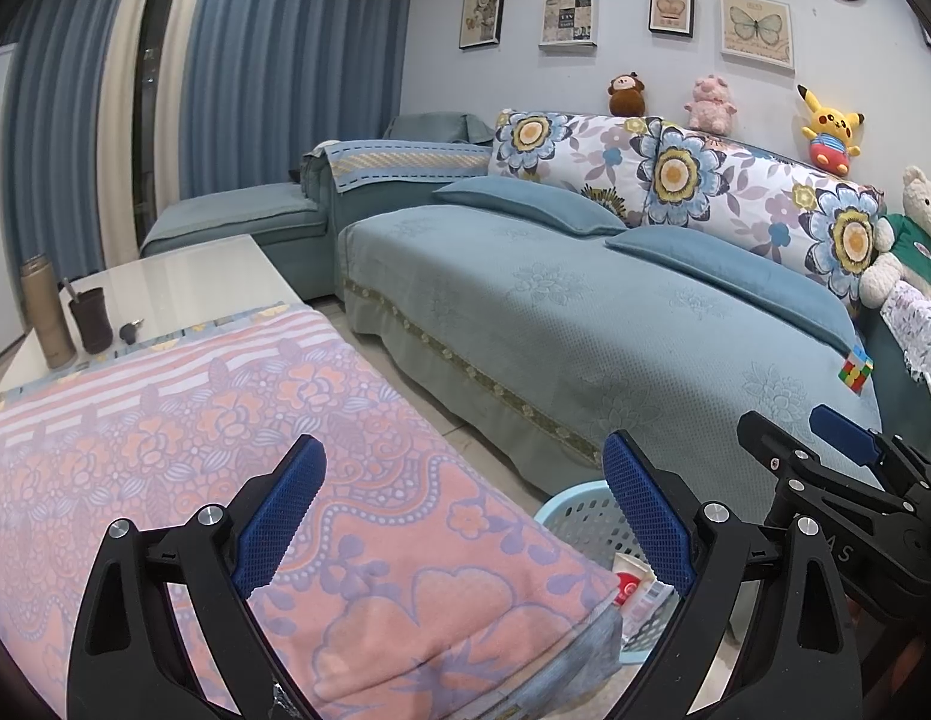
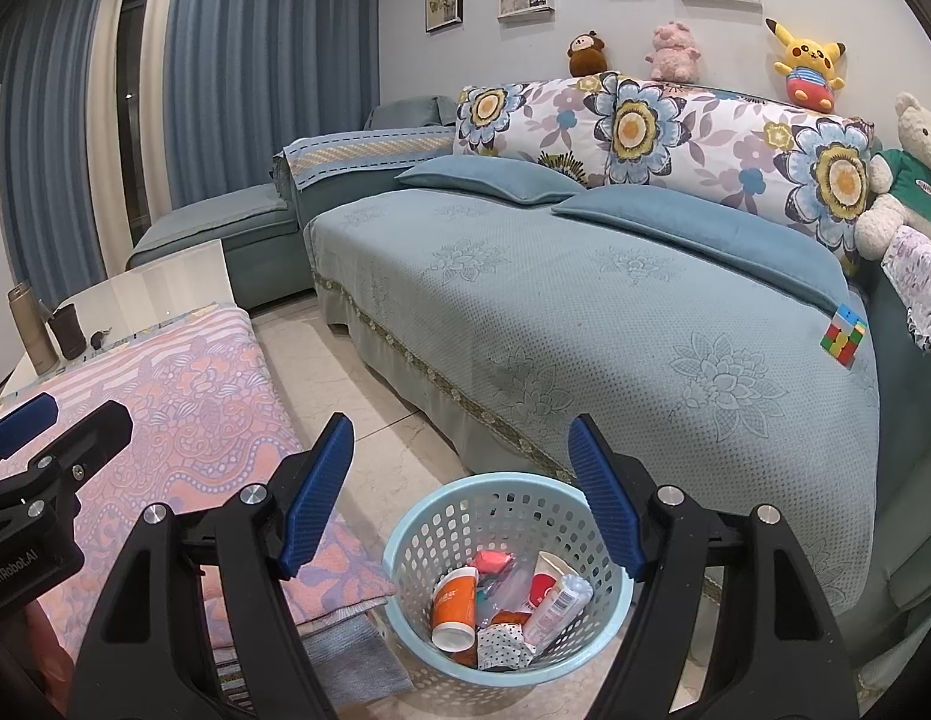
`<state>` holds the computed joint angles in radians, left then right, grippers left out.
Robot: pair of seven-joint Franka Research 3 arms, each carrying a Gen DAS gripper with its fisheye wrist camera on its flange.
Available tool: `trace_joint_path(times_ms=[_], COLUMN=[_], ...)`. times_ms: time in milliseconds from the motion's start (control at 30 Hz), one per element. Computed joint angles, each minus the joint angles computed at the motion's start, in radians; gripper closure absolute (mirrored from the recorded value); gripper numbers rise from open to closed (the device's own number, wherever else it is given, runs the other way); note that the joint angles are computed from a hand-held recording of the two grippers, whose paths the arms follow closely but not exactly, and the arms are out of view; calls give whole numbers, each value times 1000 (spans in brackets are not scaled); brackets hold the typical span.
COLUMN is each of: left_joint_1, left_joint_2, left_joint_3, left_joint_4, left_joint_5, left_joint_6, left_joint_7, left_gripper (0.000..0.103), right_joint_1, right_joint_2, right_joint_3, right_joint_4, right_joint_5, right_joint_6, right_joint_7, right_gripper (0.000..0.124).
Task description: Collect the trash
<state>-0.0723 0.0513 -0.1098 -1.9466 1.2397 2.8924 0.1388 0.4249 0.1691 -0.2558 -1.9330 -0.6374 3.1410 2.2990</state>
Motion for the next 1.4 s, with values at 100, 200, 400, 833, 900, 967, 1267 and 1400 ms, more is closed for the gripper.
trace_joint_path(times_ms=[100,200,400,833,900,967,1267,1400], left_joint_1=[0,0,-5,-8,-10,-11,-14,-13], left_joint_2=[0,0,-2,-2,1,1,1,0], left_joint_3=[0,0,-3,-6,-7,-7,-7,-6], left_joint_4=[0,0,1,5,9,10,11,8], left_joint_5=[0,-1,5,1,-3,-5,-4,-5], left_joint_6=[-1,1,-10,-20,-25,-26,-33,-31], left_joint_7=[0,0,-12,-15,-12,-10,-11,-9], left_gripper=[12,12,12,12,12,12,12,12], right_joint_1=[-4,-2,-4,2,-9,-3,-8,-5], right_joint_2=[-1,-1,-1,-7,-6,-5,-7,-7], right_joint_3=[5,3,6,6,17,11,20,15], right_joint_4=[-1,-1,-1,-13,-12,-11,-15,-14], right_joint_5=[11,13,18,44,62,60,90,89], right_joint_6=[0,-1,-3,3,3,3,2,1], right_joint_7=[-11,-11,-17,-36,-55,-52,-82,-81], right_gripper=[54,54,54,54,54,54,54,54])
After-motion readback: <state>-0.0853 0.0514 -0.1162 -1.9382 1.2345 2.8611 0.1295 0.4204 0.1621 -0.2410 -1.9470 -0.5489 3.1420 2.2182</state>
